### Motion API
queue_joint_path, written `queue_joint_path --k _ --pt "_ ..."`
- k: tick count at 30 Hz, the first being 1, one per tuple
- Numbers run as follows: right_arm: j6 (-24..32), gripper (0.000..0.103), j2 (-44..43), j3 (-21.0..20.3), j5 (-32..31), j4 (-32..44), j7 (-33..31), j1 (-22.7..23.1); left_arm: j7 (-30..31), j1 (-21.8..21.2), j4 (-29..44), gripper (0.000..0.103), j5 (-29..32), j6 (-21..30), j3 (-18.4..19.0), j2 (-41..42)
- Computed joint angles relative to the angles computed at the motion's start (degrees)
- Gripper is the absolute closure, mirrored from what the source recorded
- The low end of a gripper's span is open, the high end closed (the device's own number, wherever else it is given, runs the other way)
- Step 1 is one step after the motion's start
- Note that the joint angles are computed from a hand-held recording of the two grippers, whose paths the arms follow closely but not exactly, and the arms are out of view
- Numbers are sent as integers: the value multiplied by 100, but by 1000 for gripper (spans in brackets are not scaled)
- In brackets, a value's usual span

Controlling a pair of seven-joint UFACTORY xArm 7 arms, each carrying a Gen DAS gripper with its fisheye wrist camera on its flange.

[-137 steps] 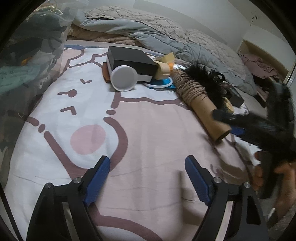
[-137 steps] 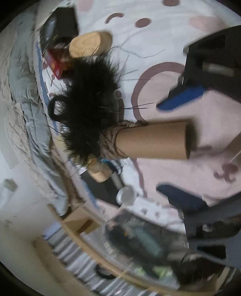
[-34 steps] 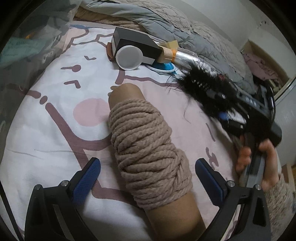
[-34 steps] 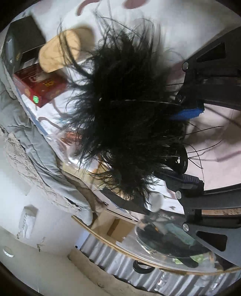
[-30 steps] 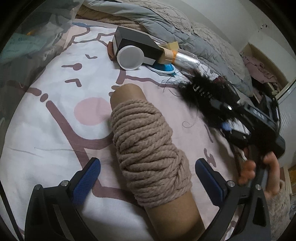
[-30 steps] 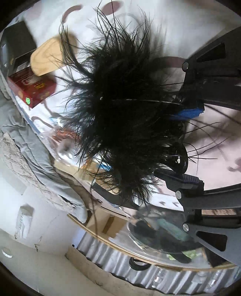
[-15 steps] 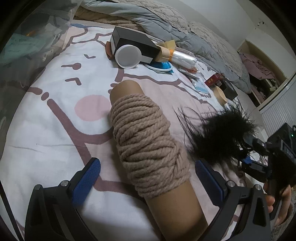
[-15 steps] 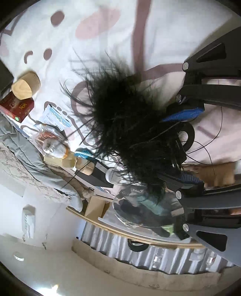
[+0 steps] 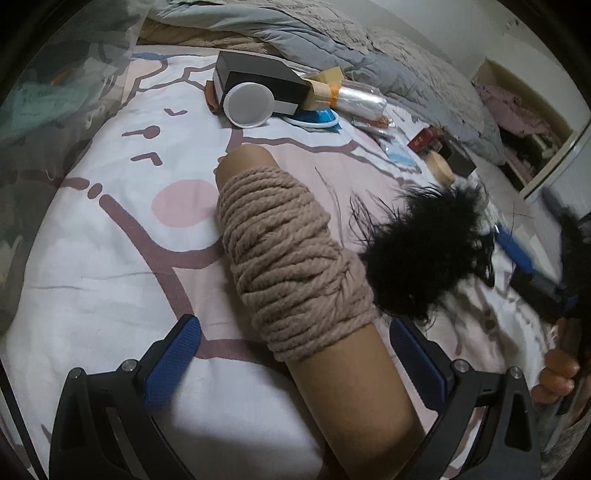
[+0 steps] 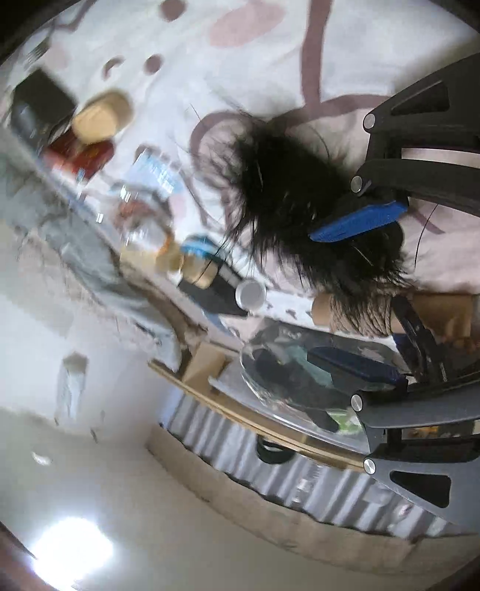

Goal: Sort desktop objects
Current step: 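Grasp the black feather duster with the right gripper while the left holds the tube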

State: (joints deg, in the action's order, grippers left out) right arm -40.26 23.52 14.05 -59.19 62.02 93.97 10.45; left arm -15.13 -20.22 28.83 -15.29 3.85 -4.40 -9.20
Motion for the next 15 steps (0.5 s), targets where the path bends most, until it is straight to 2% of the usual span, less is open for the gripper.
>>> queue_joint_path --k 2,5,7,12,15 --pt "39 44 24 29 -213 119 55 15 -547 525 21 0 788 117 -454 1" --pt "368 44 72 78 -791 394 403 53 -1088 859 36 0 1570 203 -713 -6" --pt "348 44 235 96 -1469 748 916 54 -1142 792 49 0 1640 271 -617 -20" --pt "166 44 423 -185 -2280 1233 1558 385 -1214 698 -35 0 1671 412 -468 -197" --pt "143 44 704 -416 -2910 1736 2333 688 -1063 577 -66 0 1504 457 -324 -262"
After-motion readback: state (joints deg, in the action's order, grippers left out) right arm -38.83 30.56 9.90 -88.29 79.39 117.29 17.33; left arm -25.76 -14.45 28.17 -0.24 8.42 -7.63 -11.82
